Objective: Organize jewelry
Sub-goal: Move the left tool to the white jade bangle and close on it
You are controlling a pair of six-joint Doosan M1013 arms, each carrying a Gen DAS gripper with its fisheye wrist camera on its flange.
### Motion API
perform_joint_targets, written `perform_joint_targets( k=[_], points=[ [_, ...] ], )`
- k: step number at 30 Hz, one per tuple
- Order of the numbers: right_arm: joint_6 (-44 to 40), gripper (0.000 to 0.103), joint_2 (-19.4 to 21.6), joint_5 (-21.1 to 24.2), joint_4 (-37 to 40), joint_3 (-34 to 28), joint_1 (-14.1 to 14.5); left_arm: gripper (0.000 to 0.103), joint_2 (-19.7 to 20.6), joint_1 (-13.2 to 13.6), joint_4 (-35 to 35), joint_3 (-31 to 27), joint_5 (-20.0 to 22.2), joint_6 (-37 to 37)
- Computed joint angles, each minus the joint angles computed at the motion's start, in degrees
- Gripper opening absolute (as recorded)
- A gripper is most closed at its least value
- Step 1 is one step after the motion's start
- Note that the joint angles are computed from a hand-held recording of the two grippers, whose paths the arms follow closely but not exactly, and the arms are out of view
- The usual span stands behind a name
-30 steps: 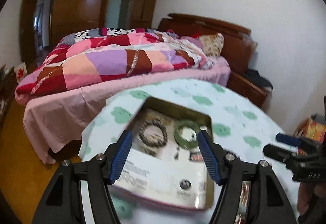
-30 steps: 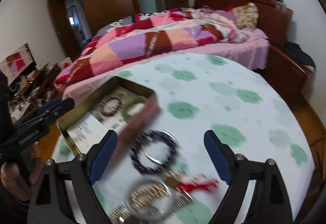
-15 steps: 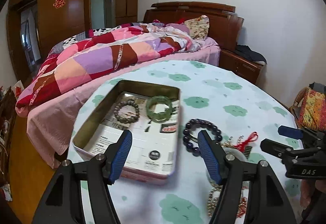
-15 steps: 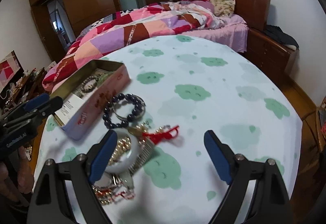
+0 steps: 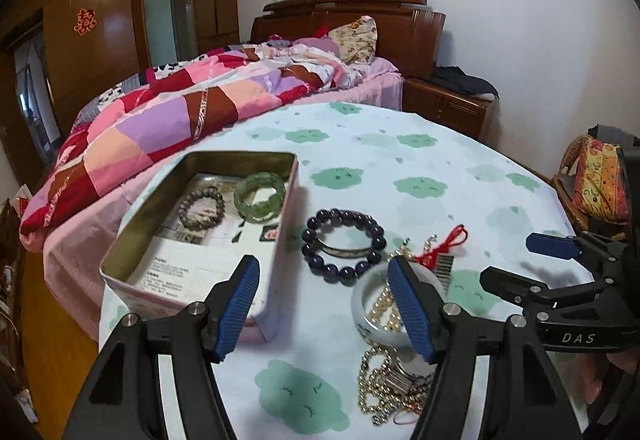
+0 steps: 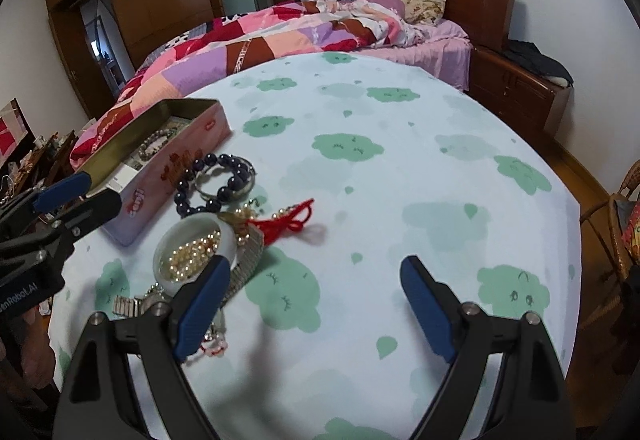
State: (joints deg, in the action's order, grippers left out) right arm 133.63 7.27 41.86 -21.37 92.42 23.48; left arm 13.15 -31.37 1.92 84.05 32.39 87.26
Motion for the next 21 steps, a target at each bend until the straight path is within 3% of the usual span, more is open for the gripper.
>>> perform_joint_targets(
  k=[9,12,15,18,21],
  points=[
    [-0.1,0.088,-0.2,0.2,0.1,1.0,0.3,0.067,0.9,-0.5,-5.1,-0.2,3.0,5.7],
    [-0.2,0.088,-0.1,0.5,-0.5,1.0,0.6,0.067,2.0,-1.2,-2.8,-1.1,4.3,4.7],
    [0.1,0.088,-0.2,0.4,-0.9,1.1,0.7,0.053,3.2,-0.8,-4.7,-2.3,6.8,5.4],
    [0.1,0.088,-0.1,0.5,-0.6,1.1,0.7,0.049,4.1,-0.3,-7.2,-3.4,8.1,6.3],
    [-0.1,0.088,0.1,0.5,-0.5,1.1,0.8,0.035,5.2,0.1,-9.6,-4.6,10.5,7.4]
  ],
)
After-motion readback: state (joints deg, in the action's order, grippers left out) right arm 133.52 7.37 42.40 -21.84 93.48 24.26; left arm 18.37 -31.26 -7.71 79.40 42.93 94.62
